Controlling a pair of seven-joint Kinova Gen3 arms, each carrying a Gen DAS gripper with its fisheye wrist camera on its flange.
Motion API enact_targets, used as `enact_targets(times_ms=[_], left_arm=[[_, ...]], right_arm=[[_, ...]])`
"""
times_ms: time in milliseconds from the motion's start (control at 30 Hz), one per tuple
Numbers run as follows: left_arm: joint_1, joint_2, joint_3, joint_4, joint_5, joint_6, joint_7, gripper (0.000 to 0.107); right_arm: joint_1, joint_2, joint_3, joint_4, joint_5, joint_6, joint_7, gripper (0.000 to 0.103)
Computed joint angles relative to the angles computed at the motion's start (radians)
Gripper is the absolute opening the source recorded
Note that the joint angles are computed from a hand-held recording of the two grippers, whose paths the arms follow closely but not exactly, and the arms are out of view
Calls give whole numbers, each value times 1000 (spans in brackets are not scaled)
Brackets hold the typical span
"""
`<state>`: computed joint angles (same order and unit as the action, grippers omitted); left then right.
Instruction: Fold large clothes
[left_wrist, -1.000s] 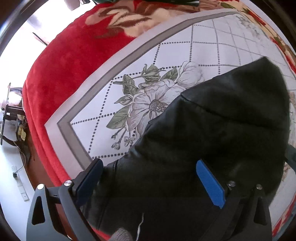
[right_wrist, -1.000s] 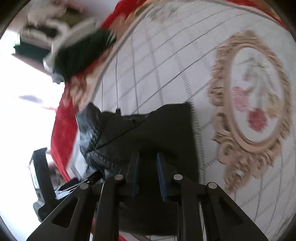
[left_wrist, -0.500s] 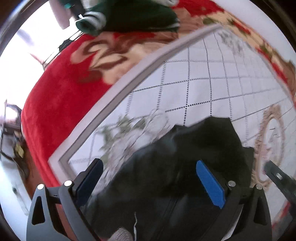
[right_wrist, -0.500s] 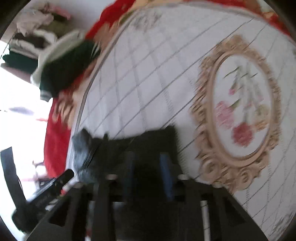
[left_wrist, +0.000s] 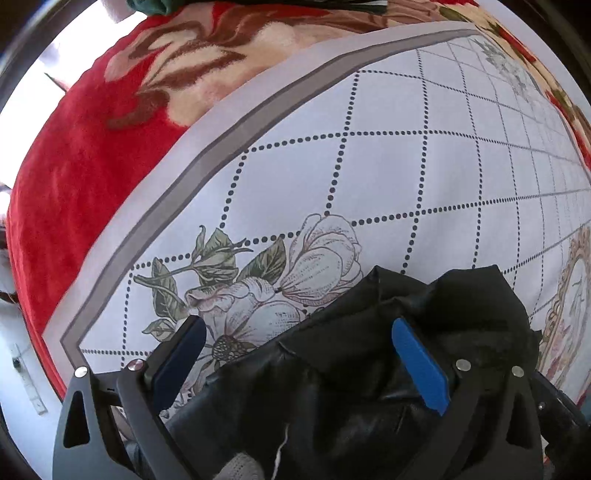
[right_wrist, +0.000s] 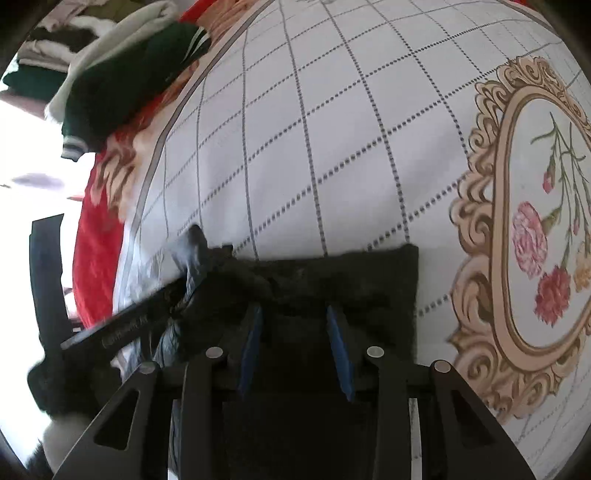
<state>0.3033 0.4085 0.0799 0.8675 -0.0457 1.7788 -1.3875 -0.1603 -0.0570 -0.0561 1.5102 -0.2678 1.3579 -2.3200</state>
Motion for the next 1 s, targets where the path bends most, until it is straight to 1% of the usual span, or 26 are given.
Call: enact_targets(times_ms=[67, 100, 133, 167, 200, 233, 333, 400, 467, 533, 567, 633, 667, 700, 767, 933, 1000], left_arm=[[-18, -7, -1, -1, 28, 3, 13, 103], [-23, -17, -2, -3, 27, 4, 12, 103], [-22, -34, -6, -5, 14, 9, 12, 103], [-32, -61, -9, 7, 13, 7, 9, 103], [-34, -92, -7, 18, -3, 7, 20, 103], [-17, -131, -22, 35, -36, 14, 30, 103], [-19, -239, -10, 118, -71, 33, 64, 103], [-13, -305, 7, 205, -100, 39, 87, 103], [-7, -334, 30, 282, -127, 48, 99, 103], [3, -349, 51, 349, -140, 31, 125, 103], [5, -363, 58, 377, -148, 11, 133, 103], [6, -370, 71, 391, -162, -4, 133, 103], [6, -371, 74, 395, -165, -5, 134, 103], [2, -370, 74, 399, -161, -12, 135, 103], [-3, -380, 74, 418, -154, -25, 143, 103], [-15, -381, 74, 426, -146, -40, 149, 103], [-25, -379, 69, 426, -141, -48, 142, 103]], right_arm=[[12, -12, 18, -1, -34, 13, 38, 39], [12, -39, 46, 14, -65, 8, 50, 39], [22, -58, 54, 18, -79, 16, 52, 40], [43, -80, 44, 14, -76, 37, 37, 44], [46, -98, 43, 15, -73, 45, 31, 46], [47, -125, 42, 23, -73, 50, 30, 47], [44, -207, 25, 60, -78, 67, -9, 47], [34, -239, 1, 90, -82, 73, -48, 47], [17, -254, -19, 130, -93, 84, -77, 47], [7, -263, -54, 178, -87, 72, -126, 48], [1, -266, -67, 194, -78, 57, -140, 51], [-7, -268, -82, 214, -53, 40, -153, 55], [-15, -268, -69, 231, -59, 27, -153, 60], [-19, -268, -51, 248, -75, 11, -145, 61], [-21, -274, -9, 293, -116, -22, -115, 65], [-16, -285, 22, 341, -151, -56, -61, 70], [-11, -289, 47, 373, -185, -77, -36, 71]])
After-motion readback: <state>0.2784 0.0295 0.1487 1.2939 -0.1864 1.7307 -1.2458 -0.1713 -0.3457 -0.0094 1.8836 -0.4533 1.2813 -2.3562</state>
